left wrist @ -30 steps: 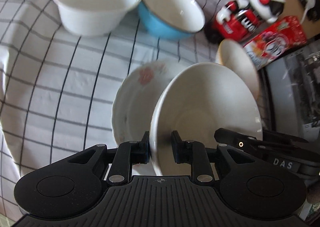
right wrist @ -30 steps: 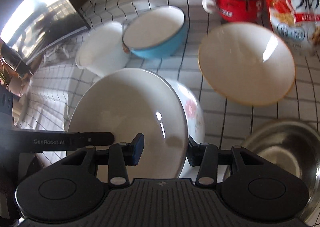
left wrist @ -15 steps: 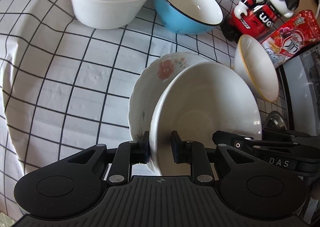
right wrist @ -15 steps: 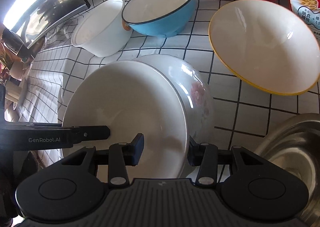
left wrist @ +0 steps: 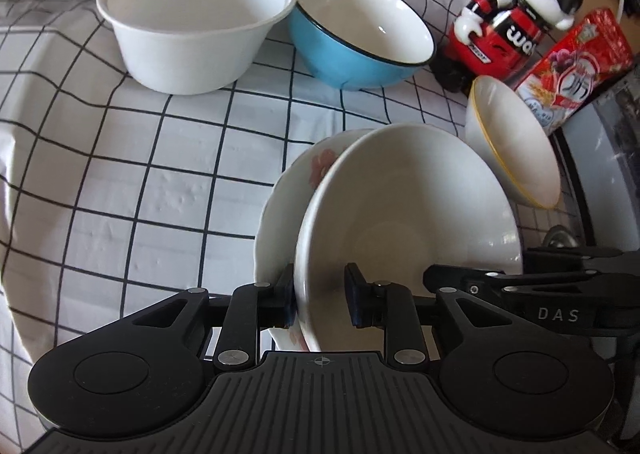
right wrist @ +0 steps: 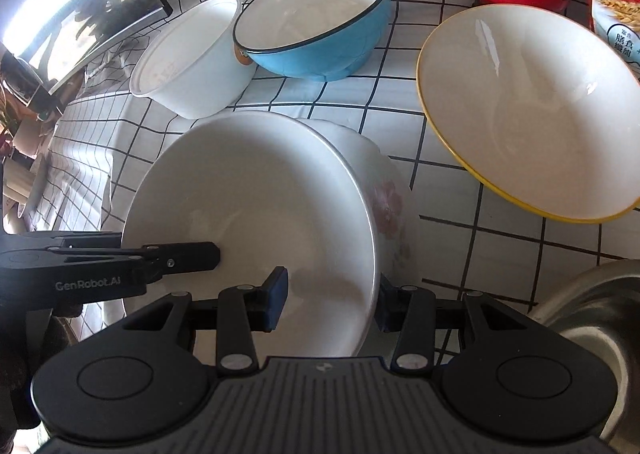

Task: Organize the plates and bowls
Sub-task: 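Lower the white bowl onto the floral plate and open both grippers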

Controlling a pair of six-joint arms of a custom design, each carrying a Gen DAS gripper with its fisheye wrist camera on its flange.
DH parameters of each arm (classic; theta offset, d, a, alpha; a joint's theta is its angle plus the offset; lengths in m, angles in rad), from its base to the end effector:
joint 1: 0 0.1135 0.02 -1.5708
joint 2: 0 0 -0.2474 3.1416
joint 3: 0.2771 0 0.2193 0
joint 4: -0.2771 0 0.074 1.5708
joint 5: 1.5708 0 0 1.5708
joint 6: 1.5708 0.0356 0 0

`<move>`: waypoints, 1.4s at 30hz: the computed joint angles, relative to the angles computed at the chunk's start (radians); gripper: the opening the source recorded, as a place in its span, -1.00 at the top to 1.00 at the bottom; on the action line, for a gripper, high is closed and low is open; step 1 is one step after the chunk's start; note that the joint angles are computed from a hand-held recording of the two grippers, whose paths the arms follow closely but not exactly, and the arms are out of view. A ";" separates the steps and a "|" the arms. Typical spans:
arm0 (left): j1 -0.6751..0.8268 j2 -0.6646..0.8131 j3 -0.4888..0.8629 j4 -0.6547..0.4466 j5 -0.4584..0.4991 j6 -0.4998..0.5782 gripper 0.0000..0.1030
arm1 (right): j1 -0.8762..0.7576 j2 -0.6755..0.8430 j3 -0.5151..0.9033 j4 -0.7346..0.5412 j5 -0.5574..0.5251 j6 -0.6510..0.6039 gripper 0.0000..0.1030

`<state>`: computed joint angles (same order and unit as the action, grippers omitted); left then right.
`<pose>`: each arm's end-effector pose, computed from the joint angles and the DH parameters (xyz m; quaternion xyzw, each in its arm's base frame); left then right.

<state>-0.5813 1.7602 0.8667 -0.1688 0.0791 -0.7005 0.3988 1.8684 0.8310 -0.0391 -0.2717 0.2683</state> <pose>0.2482 -0.1664 0.1341 -0.0477 0.9660 -0.1809 0.1786 0.2754 0.1264 0.1036 -0.0957 0.9565 0.2034 0.1860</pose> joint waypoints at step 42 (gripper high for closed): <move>0.046 0.030 0.080 -0.034 -0.037 0.097 0.39 | 0.018 -0.046 -0.058 0.117 0.104 0.027 0.15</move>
<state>-0.5353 1.7902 0.9471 -0.2029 0.0424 -0.6037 0.4164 1.8224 0.7733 0.0781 -0.1675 0.2948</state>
